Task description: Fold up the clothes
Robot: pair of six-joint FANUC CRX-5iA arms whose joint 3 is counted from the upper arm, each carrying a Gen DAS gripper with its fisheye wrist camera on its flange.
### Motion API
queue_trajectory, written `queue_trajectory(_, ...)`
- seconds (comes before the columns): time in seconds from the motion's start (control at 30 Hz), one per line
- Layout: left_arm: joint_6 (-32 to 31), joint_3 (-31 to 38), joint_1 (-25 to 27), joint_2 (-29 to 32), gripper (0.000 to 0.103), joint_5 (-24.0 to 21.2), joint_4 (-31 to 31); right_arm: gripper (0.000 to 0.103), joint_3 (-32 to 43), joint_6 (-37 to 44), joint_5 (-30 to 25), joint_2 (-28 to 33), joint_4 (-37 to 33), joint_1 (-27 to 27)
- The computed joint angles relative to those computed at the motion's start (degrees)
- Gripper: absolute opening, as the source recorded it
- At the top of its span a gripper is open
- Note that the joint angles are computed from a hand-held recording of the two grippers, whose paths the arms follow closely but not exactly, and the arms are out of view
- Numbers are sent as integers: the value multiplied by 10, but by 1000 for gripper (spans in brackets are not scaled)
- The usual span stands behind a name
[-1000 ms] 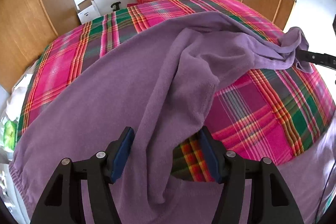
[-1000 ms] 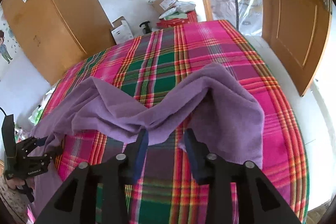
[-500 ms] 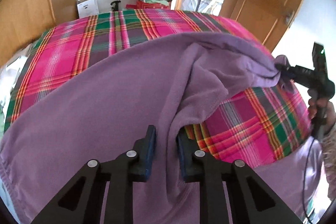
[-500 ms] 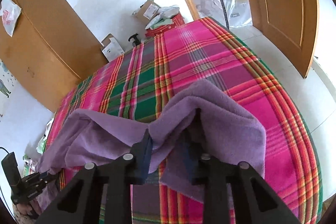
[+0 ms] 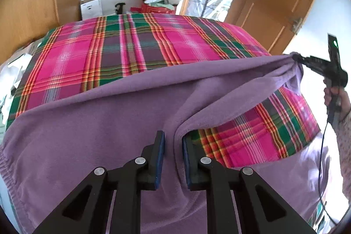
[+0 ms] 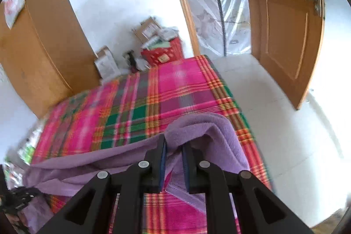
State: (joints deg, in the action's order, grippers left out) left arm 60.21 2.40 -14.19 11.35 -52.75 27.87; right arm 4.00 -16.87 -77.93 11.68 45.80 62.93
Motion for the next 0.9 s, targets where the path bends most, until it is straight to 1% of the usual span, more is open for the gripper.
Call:
queue_trajectory(0.23,-4,6,-5,4,16,-8,-7,14,85,117,-63,60,-47,-35)
queue_trajectory(0.37,-11,11,-9,9,16,-15,-13,15,111,159,-102,93,-42,-46)
queue_trajectory(0.43,-13,13,-10,12,16,-17,-15,15,113,151,-103,96,-51,-57)
queue_trajectory(0.6,-18,11,-10,13,16,-19,-12,15,118,145,-85,106,-48,-83)
queue_trajectory(0.7,-18,13,-10,15,16,-21,-13,15,144,185,-82,128,-54,-100)
queue_trajectory(0.73,-17,14,-10,16,16,-22,-13,15,163,210,-88,140,-64,-107)
queue_trajectory(0.8,-17,17,-10,18,16,-24,-14,15,202,257,-110,163,-85,-118)
queue_trajectory(0.83,-17,18,-10,19,16,-25,-15,15,205,263,-114,168,-82,-120)
queue_trajectory(0.9,-17,19,-11,20,16,-26,-17,15,226,286,-158,192,-59,-123)
